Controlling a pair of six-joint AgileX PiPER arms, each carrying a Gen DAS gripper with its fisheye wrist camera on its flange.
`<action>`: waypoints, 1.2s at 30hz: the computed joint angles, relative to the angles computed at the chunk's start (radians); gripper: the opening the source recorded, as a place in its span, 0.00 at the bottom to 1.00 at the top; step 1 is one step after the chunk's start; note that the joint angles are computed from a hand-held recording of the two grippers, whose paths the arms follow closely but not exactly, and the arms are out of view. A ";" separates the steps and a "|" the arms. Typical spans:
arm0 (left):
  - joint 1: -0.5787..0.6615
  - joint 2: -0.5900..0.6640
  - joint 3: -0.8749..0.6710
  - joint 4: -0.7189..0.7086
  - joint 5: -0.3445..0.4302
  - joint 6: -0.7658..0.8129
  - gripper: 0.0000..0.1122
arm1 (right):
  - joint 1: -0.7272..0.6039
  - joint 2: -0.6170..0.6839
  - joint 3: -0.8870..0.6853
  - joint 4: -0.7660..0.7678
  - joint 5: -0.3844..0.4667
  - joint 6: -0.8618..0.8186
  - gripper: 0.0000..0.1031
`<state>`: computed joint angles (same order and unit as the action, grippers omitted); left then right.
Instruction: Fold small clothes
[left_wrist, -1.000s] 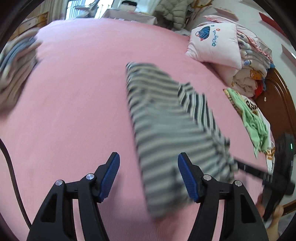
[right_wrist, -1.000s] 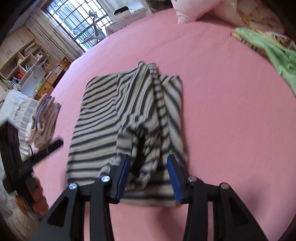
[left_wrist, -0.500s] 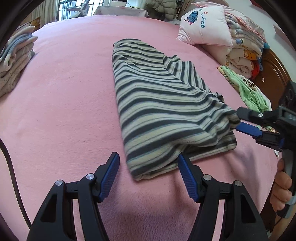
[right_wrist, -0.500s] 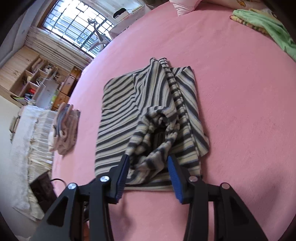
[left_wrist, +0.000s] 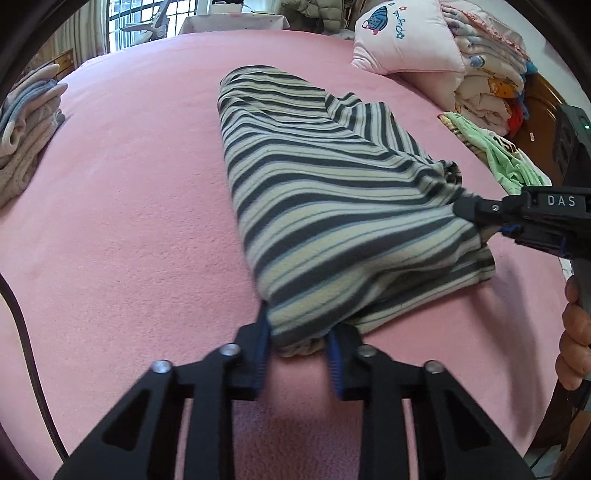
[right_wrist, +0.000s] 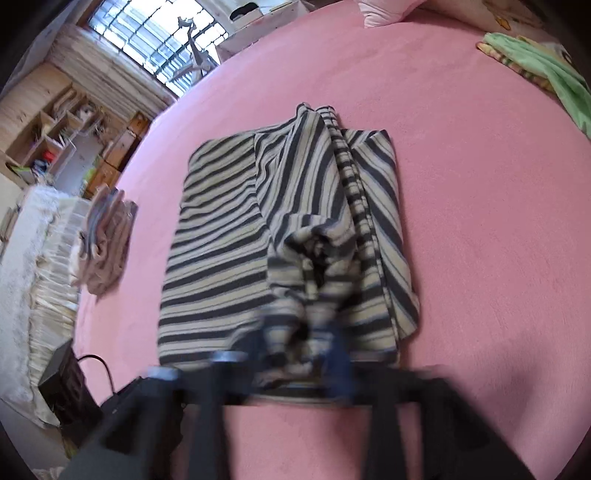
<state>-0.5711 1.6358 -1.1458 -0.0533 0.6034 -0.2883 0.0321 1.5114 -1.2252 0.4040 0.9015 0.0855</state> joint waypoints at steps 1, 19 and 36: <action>0.005 -0.008 0.007 -0.008 -0.007 0.010 0.14 | 0.005 -0.022 0.010 -0.023 -0.012 0.015 0.10; 0.013 -0.086 0.030 -0.026 0.070 0.099 0.09 | 0.006 -0.167 0.142 -0.169 0.002 0.106 0.18; 0.011 0.026 -0.234 -0.218 0.111 0.303 0.11 | -0.106 0.484 -0.731 -0.057 0.267 -0.053 0.29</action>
<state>-0.5598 1.6620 -1.3795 -0.2713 0.7148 0.0149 -0.0741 1.9954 -1.9560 0.3467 1.1686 0.0322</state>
